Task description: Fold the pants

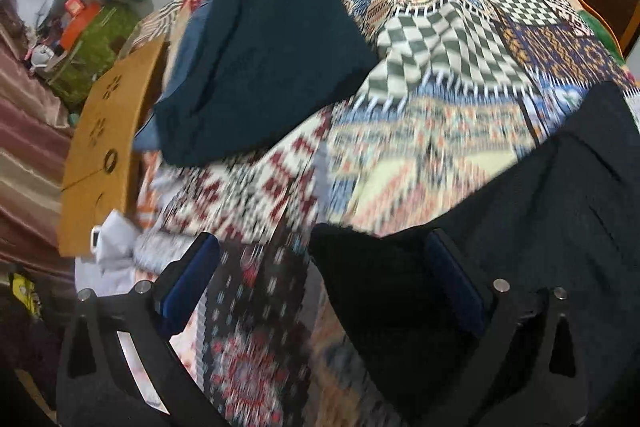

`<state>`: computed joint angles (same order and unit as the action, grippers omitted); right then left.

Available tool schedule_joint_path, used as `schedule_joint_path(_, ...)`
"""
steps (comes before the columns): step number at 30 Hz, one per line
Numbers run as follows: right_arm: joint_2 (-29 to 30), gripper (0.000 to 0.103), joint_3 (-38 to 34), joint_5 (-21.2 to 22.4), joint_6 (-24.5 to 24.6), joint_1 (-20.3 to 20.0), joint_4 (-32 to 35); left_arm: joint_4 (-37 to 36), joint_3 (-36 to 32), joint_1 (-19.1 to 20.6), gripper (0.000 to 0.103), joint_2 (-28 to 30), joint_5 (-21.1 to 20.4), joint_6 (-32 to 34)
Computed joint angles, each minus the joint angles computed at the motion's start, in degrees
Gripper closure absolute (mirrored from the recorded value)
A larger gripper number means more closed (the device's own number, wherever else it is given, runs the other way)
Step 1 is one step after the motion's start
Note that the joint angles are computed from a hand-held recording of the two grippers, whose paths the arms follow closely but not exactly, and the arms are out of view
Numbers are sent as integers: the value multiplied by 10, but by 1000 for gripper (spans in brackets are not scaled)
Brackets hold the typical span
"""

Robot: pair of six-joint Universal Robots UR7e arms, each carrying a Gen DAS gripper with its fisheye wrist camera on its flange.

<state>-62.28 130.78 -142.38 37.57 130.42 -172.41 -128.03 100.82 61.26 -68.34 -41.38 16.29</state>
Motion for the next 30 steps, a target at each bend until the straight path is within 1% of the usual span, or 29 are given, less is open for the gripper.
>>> schedule_joint_path(2, 3, 52, -3, -2, -4, 3, -3, 28, 11, 0, 0, -26, -8, -21)
schedule_joint_path(5, 8, 52, -8, -2, -18, 7, -8, 80, 22, 3, 0, -71, -44, -61)
schedule_joint_path(12, 23, 52, -26, -4, -37, 20, -8, 96, 83, -18, 0, -154, -80, -93)
schedule_joint_path(16, 28, 51, -32, -7, -49, 22, -11, 114, 103, -26, 0, -189, -119, -101)
schedule_joint_path(20, 32, 51, -36, -8, -54, 22, -10, 137, 97, -24, 0, -199, -164, -104)
schedule_joint_path(22, 33, 51, -40, -7, -60, 20, -7, 131, 96, -29, 0, -201, -163, -112)
schedule_joint_path(24, 36, 51, -46, -5, -74, 17, -7, 108, 98, -38, 0, -201, -156, -107)
schedule_joint_path(27, 40, 51, -55, -1, -96, 10, -11, 63, 96, -53, 0, -191, -141, -84)
schedule_joint_path(30, 45, 51, -65, 9, -123, -1, -17, 30, 84, -62, 0, -169, -142, -57)
